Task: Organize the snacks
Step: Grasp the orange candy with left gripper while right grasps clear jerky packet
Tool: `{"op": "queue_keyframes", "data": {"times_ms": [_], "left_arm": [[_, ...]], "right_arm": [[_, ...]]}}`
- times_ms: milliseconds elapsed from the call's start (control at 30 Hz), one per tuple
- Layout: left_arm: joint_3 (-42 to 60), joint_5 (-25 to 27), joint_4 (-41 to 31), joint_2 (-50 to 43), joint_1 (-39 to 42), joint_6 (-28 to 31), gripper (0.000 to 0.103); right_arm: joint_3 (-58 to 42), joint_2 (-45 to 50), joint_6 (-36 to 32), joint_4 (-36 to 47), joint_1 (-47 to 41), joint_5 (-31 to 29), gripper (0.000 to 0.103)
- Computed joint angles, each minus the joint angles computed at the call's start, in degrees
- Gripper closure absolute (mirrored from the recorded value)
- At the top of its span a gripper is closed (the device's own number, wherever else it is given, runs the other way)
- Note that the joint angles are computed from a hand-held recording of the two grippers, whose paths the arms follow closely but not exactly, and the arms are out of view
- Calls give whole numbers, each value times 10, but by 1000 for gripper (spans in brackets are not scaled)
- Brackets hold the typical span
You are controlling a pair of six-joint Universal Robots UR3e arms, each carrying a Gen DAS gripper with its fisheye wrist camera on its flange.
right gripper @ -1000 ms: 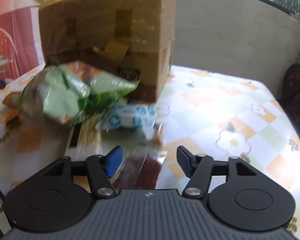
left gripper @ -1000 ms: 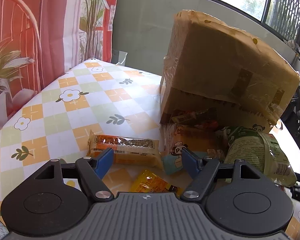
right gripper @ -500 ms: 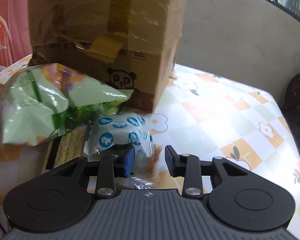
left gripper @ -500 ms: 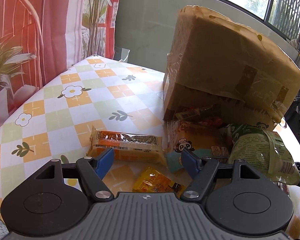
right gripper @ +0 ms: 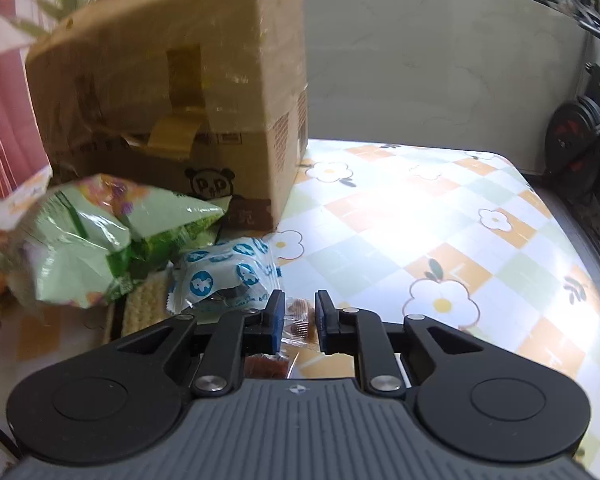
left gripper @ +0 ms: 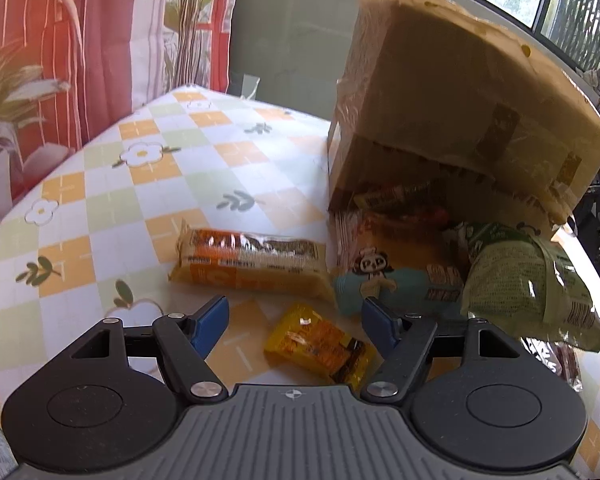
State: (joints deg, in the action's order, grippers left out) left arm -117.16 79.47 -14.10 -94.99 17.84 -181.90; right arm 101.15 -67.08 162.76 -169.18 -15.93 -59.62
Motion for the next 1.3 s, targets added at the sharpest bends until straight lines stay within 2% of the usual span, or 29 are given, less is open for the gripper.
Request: {"op": "queue_keyframes", "data": {"times_ms": [100,233,333,600,833,900,933,967,1100,1300], "left_arm": [[-3,-1,-12,1,-1,-2,31],[-4,-1,-12,2,-2,-2,31],[-4,-3,-11,1,-1,-3,31],[-2,-3,-13,-2,-2,-4,31],[1,-3,-19,-8,-4,-4,31],[1,-3,-18,-9,-5,-3,31],[2,-3,-18,-10,-5,-3,31],[3,-3,-18,-11,-5,-3,31],[2,-2,-17,-11,-5,-4,31],[1,-3,-17,-11,-5,-3,31]], "right_arm": [[22,-22,-27,21,4,1,86],[50,-39,-27,25,9,5,85],[47,-46,-34,52,16,-2,81],[-1,-18,-20,89,26,-7,80],[-9,-5,-4,86,28,-4,80],[-11,-6,-8,92,29,4,73],[-14,-6,-10,97,30,8,62],[-14,-7,-13,98,30,12,56],[-27,1,-7,103,36,9,56],[-51,13,41,107,33,22,56]]}}
